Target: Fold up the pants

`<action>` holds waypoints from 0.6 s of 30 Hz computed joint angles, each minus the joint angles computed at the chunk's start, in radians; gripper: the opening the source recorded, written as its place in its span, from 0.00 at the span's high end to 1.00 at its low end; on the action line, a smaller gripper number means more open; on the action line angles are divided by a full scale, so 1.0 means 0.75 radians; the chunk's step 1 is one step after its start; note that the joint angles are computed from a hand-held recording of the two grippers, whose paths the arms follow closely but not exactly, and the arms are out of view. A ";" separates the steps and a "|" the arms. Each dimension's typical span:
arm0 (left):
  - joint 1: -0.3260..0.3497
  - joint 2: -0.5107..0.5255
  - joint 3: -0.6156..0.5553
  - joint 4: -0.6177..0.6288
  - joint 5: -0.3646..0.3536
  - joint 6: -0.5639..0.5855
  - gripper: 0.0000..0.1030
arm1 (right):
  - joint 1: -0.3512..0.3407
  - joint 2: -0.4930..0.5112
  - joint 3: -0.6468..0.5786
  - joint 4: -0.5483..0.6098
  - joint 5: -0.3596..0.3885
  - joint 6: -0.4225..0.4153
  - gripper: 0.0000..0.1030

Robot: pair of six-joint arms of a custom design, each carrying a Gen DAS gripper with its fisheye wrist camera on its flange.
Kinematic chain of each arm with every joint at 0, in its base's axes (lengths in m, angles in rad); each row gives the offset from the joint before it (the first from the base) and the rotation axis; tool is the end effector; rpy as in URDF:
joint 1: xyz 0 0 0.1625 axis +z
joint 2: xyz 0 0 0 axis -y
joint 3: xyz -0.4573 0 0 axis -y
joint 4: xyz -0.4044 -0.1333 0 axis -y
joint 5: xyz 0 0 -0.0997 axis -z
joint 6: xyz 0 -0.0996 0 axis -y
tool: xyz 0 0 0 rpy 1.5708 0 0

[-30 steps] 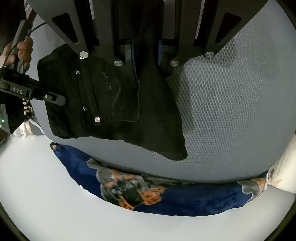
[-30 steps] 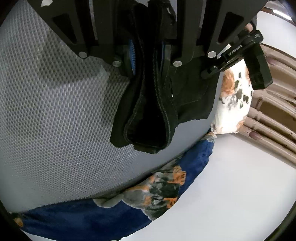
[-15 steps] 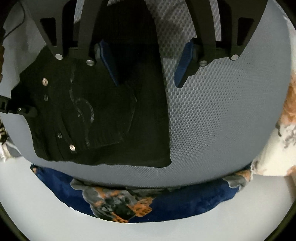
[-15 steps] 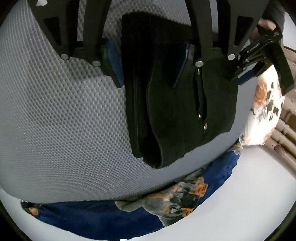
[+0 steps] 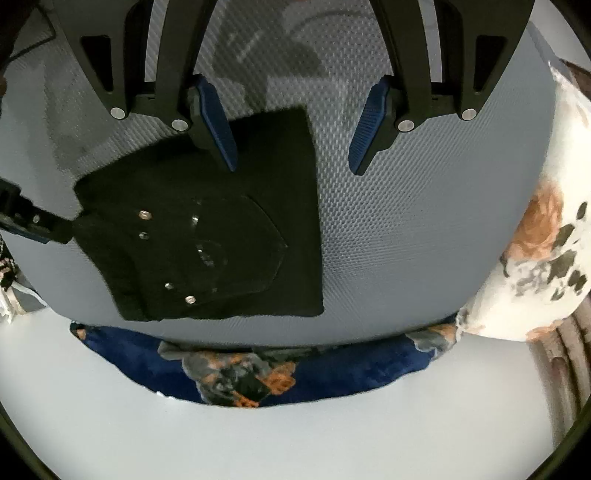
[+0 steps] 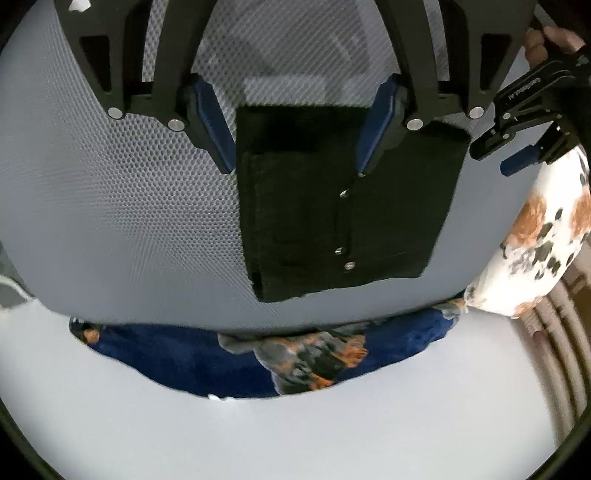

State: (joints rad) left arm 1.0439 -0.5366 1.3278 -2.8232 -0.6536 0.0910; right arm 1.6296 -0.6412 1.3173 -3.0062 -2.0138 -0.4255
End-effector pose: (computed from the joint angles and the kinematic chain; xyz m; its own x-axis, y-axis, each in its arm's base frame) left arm -0.2155 -0.7927 0.0988 -0.6594 0.0707 -0.7485 0.5124 0.7708 -0.3786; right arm 0.1384 -0.8094 0.1863 -0.8197 -0.0789 0.5673 -0.4183 0.7592 -0.4987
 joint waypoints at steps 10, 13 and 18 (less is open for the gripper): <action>-0.067 -0.100 0.208 -0.106 0.067 -0.091 0.37 | 0.077 -0.006 0.168 -0.261 -0.078 -0.140 0.22; -0.075 -0.116 0.246 -0.130 0.087 -0.109 0.37 | 0.086 -0.007 0.185 -0.272 -0.072 -0.128 0.21; -0.082 -0.137 0.295 -0.141 0.112 -0.149 0.37 | 0.093 -0.009 0.206 -0.273 -0.068 -0.082 0.19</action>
State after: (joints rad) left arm 0.9820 -0.6396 1.5491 -2.9286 -0.5694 -0.0208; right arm 1.6991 -0.6482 1.4718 -3.2111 -2.0650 -0.4869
